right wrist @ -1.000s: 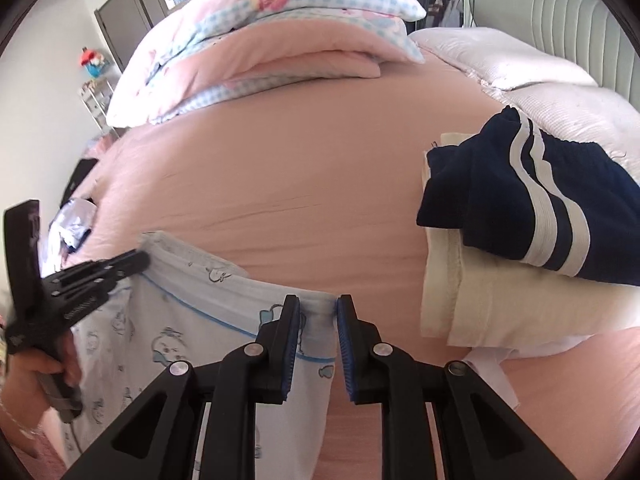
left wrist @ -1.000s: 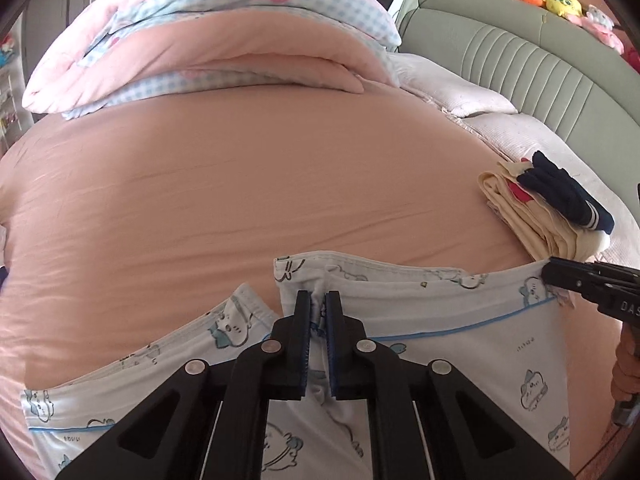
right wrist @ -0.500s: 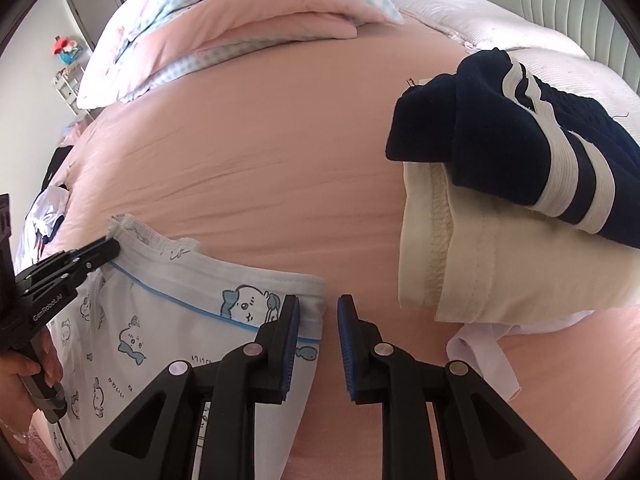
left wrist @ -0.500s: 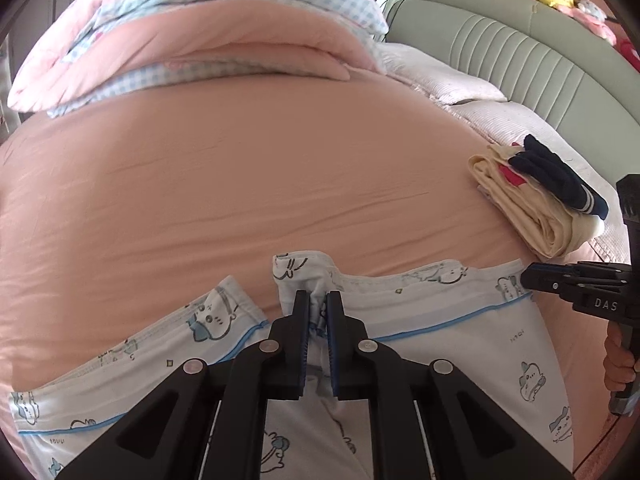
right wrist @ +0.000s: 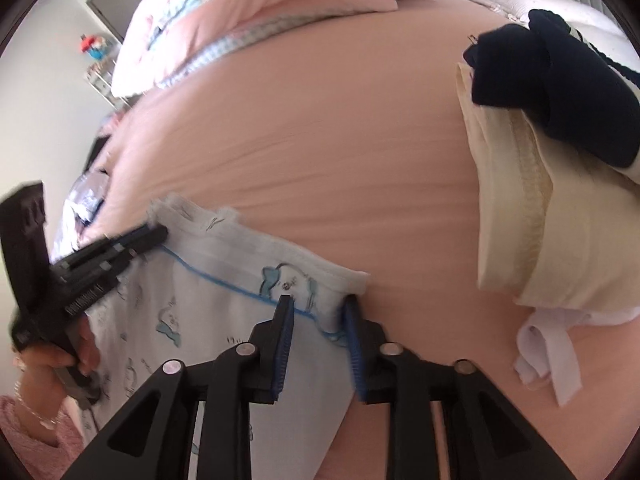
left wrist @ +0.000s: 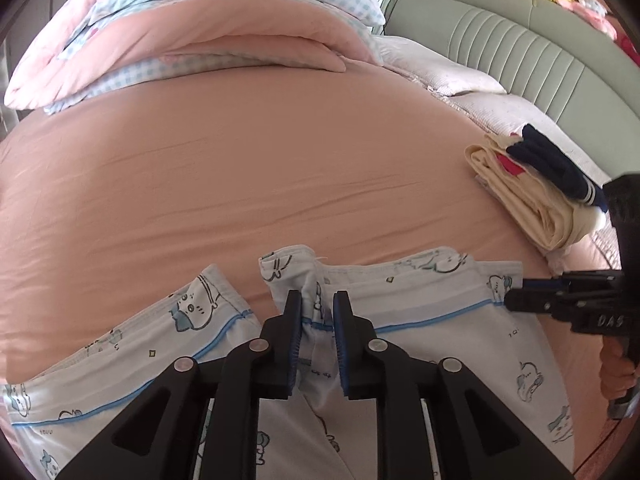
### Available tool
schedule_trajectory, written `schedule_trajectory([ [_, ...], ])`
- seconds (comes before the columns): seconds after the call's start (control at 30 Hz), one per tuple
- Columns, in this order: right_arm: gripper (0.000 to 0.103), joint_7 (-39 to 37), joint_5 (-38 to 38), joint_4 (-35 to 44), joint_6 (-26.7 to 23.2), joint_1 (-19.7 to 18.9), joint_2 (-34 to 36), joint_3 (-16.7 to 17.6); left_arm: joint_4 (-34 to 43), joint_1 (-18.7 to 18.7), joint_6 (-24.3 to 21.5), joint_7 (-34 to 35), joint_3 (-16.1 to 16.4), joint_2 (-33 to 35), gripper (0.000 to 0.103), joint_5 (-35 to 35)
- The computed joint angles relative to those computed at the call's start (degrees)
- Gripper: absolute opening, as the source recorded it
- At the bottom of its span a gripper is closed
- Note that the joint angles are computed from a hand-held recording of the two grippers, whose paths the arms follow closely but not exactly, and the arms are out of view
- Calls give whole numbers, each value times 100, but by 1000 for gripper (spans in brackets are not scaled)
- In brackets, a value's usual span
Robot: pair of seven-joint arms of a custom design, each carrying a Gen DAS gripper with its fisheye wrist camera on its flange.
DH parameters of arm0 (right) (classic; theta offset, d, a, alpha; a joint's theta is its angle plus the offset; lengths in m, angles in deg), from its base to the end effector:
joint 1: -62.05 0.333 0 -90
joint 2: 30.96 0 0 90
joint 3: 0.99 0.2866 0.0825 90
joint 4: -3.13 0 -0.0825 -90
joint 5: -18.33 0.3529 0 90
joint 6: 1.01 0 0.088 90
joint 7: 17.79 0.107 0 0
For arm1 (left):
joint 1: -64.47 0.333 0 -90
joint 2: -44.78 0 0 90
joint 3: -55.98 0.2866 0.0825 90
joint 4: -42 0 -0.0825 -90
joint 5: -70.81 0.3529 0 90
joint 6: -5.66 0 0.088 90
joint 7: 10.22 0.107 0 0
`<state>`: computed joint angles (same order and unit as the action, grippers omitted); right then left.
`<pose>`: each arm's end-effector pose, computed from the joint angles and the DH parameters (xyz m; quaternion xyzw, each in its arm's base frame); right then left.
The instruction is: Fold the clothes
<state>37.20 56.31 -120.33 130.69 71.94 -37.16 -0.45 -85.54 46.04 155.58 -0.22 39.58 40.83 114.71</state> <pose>0.5056 0.1065 0.4609 -0.7983 0.5261 0.0446 0.2896 0.4214 -0.3142 0.4342 -0.7283 0.5972 -0.2593 0.2138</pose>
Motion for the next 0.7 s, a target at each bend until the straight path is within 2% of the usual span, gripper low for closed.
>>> schedule_trajectory([
  [0.03, 6, -83, 102, 0, -15, 10, -22, -11, 0, 2, -20, -110, -23, -13, 13, 171],
  [0.13, 4, -386, -78, -275, 561, 103, -431, 114, 21, -6, -93, -403, -78, -48, 13, 633],
  [0.27, 4, -1172, 263, -412, 718, 112, -979, -135, -5, -1, 139, -249, -25, -82, 13, 587],
  [0.33, 4, -1121, 79, -611, 927, 8, -1185, -95, 36, -25, 162, 167, 7, -18, 14, 229],
  [0.37, 4, -1095, 35, -567, 776, -8, -1141, -127, 94, -49, 35, 393, 3, 29, 14, 31],
  [0.43, 4, -693, -285, -541, 888, -109, -1014, 11, 188, -79, -276, 514, -33, 77, 15, -23],
  [0.53, 4, -86, -1225, -632, 1543, -274, -842, 328, 151, -66, -188, 476, -4, 45, 18, -61],
  [0.6, 4, -34, -1312, -583, 1527, -226, -745, 251, 172, -53, -136, 504, 10, 82, 24, -98],
  [0.7, 4, 50, -1352, -403, 1300, -183, -584, 154, 195, -34, -82, 426, 10, 139, 23, 67],
])
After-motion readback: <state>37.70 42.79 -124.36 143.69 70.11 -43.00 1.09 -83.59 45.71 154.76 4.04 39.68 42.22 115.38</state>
